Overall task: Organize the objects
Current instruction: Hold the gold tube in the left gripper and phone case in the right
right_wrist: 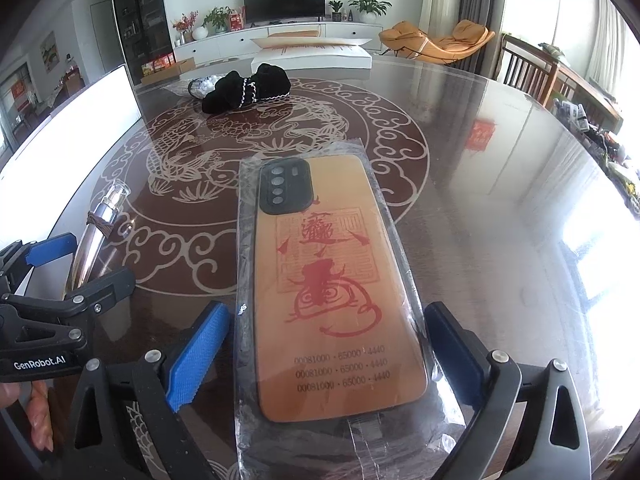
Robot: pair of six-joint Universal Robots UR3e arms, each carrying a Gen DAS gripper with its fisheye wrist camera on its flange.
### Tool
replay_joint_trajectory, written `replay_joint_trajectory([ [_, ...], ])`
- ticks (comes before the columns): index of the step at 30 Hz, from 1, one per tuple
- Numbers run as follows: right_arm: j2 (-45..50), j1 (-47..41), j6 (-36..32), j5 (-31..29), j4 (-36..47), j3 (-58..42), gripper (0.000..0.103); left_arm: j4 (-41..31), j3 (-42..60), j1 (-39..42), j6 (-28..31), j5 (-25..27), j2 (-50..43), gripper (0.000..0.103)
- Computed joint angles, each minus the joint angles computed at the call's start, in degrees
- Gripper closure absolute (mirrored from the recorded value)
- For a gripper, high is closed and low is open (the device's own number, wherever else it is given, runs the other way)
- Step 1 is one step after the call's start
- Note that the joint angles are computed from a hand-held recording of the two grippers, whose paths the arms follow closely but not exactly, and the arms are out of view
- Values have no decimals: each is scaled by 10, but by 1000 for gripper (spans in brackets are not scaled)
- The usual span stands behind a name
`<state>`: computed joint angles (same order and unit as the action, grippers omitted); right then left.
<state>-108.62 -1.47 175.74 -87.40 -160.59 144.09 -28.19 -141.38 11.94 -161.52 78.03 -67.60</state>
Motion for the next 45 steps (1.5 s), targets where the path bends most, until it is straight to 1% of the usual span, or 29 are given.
replay_joint_trajectory([
  [9, 4, 0, -2, 1, 4, -3, 0, 4, -4, 0, 0, 0, 1, 0],
  [45, -1, -1, -3, 2, 6, 0, 0, 3, -6, 1, 1, 0, 3, 0],
])
